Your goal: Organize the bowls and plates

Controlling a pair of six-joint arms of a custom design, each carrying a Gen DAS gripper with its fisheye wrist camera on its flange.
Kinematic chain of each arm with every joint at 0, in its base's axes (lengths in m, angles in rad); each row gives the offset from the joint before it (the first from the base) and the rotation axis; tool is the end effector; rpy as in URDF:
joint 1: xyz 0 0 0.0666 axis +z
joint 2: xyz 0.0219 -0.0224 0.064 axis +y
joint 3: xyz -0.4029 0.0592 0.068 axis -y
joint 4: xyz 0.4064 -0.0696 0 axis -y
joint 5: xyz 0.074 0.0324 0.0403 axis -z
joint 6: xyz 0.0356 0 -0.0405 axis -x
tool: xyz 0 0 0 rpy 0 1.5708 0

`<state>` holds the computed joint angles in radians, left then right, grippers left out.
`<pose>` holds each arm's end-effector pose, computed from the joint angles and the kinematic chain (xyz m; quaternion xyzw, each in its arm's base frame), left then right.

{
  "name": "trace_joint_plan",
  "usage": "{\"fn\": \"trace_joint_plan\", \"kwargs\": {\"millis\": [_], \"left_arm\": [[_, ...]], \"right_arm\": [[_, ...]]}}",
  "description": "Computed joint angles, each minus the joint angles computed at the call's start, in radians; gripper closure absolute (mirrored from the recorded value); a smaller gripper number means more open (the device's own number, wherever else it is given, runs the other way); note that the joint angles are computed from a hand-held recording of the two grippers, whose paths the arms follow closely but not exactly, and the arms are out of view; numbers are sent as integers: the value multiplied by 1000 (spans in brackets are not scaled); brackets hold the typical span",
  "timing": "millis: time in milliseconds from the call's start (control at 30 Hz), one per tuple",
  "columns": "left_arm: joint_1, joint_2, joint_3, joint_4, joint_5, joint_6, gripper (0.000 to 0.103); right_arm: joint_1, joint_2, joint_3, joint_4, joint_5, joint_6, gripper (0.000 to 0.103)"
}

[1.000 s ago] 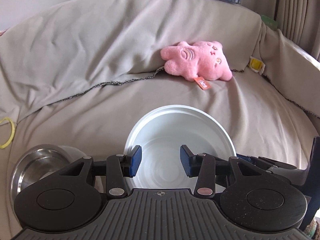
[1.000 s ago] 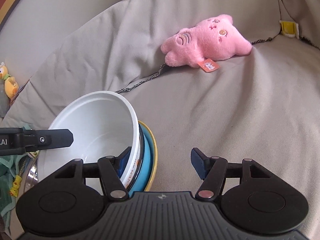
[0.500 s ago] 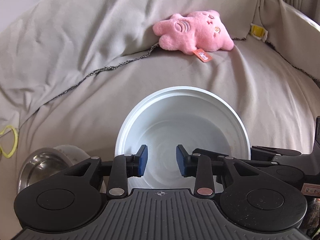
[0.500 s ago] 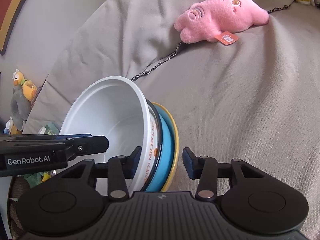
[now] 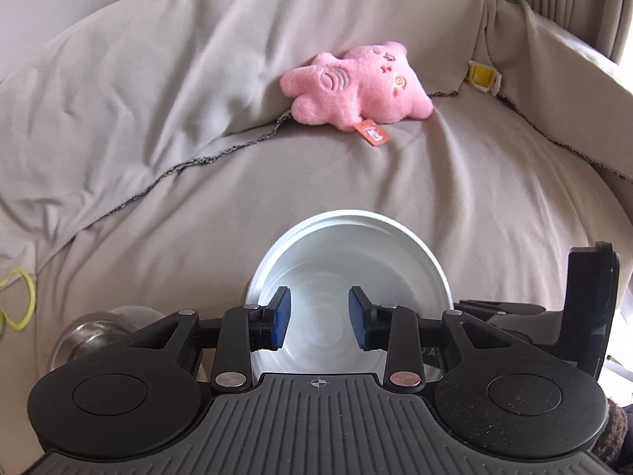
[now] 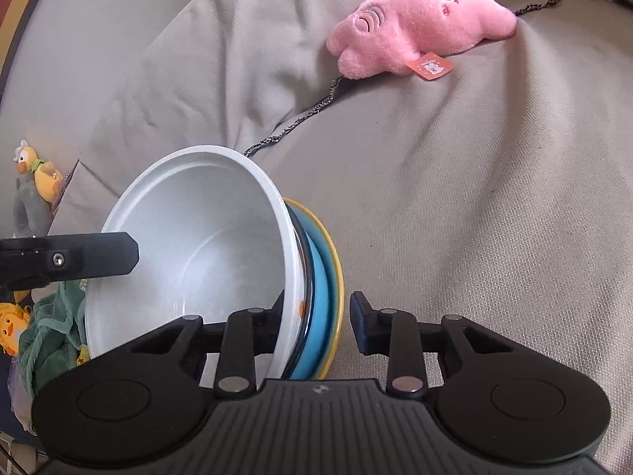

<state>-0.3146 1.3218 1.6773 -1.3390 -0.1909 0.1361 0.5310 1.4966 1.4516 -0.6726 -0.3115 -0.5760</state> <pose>0.4106 -0.1269 0.5885 0.0575 0.9515 0.0245 0.3012 0.4663 0.2861 0.4481 -0.0439 0.9006 0.3350 0.2735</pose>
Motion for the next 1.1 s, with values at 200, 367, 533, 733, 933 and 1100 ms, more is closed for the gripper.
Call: {"fn": "trace_joint_plan", "kwargs": {"millis": [200, 367, 533, 733, 933, 1100], "left_arm": [[2, -4, 11, 0, -14, 11, 66], [-2, 12, 21, -16, -34, -10, 66], [1, 20, 10, -22, -35, -25, 70], [-59, -47, -4, 57, -76, -98, 66], [-62, -25, -14, 4, -235, -118, 66], [33, 0, -53, -22, -126, -72, 65]], "right_arm": [[-7, 2, -2, 4, -8, -5, 73], [-4, 1, -5, 10, -12, 2, 73], [-9, 6, -5, 14, -25, -2, 73], [-11, 13, -1, 12, -31, -8, 72], [-13, 17, -1, 14, -38, -11, 72], [-22, 24, 2, 13, -69, -20, 72]]}}
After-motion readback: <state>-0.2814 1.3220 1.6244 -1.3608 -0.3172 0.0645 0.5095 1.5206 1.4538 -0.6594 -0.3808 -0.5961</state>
